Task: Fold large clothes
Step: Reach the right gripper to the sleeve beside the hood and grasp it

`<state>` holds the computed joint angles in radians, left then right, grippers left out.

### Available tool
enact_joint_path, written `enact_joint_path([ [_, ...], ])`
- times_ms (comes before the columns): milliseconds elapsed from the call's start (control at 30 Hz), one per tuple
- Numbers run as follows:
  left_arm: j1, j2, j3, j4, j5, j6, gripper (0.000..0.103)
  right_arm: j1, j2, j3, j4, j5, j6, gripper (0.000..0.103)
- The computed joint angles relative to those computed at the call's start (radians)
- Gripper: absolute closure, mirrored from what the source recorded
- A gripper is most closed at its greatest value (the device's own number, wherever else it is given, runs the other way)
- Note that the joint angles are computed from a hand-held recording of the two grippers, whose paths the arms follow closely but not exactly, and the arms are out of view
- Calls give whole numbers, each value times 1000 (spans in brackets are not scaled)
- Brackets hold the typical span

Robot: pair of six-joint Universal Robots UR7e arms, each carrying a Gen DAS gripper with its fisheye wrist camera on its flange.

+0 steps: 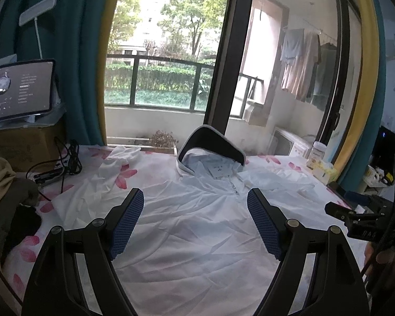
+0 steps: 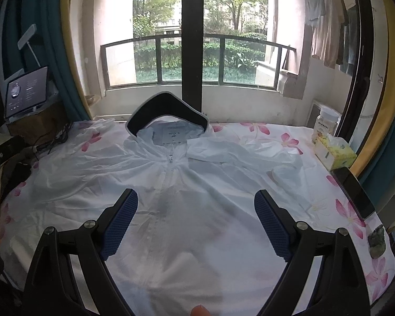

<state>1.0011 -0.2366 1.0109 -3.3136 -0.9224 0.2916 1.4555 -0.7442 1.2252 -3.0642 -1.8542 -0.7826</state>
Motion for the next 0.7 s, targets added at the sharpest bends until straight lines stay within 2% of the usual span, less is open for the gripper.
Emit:
enact_joint_path([
  [200, 23, 55, -123, 122, 5, -11, 20, -2, 62, -110, 61, -37, -9, 13],
  [433, 54, 151, -327, 295, 22, -31, 20, -2, 156, -274, 161, -72, -50, 14],
  [567, 72, 220, -472, 406, 34, -45, 20, -1, 216, -382, 225, -90, -77, 14],
  [700, 92, 311, -664, 541, 48, -64, 20, 1, 305, -542, 324, -110, -110, 14],
])
